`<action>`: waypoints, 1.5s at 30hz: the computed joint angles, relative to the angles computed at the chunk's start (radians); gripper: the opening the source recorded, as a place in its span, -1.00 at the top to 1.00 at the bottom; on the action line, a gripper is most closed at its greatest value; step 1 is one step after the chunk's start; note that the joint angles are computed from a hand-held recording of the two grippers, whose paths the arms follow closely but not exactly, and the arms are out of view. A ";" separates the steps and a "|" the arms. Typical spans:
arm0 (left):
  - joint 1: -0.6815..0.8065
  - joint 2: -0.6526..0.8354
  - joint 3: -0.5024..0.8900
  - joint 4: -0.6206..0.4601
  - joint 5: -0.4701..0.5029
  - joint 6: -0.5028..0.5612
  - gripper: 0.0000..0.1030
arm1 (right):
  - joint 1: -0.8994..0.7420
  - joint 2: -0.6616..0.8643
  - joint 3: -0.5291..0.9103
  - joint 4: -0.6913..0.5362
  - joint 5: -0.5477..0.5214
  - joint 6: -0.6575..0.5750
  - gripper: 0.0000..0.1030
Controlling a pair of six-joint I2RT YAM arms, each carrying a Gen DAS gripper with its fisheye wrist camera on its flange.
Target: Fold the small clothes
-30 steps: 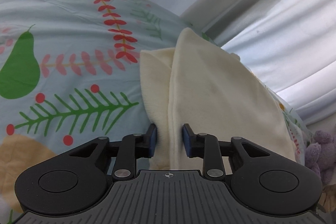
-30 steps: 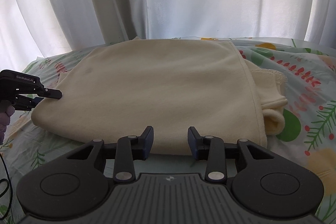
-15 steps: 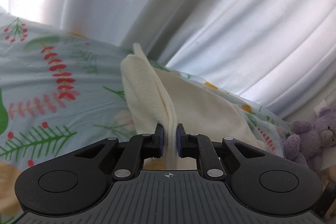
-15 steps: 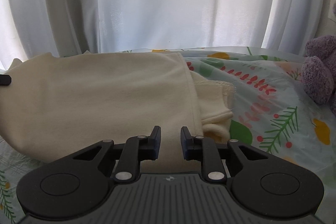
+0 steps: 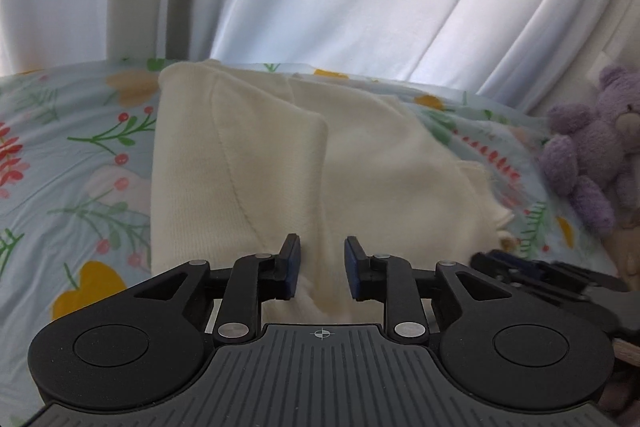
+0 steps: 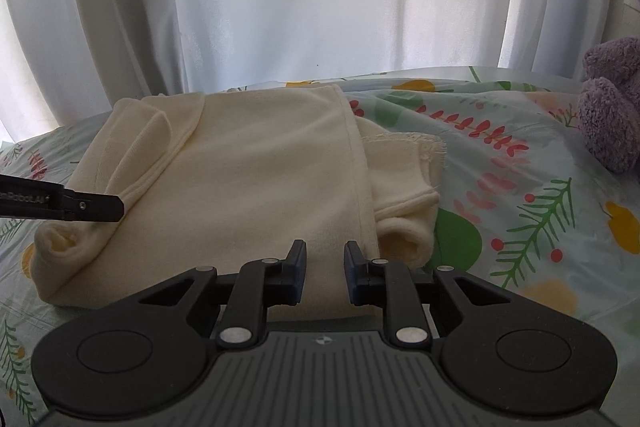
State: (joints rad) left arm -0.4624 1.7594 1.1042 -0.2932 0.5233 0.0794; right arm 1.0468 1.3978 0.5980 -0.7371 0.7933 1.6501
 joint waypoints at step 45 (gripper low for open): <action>0.128 0.075 -0.022 0.072 -0.313 -0.109 -0.13 | -0.518 0.140 -0.041 0.998 -0.606 -0.661 0.75</action>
State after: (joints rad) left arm -0.3341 1.8347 1.0823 -0.2208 0.2102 -0.0294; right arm 0.5289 1.5378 0.5569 0.2608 0.1878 0.9889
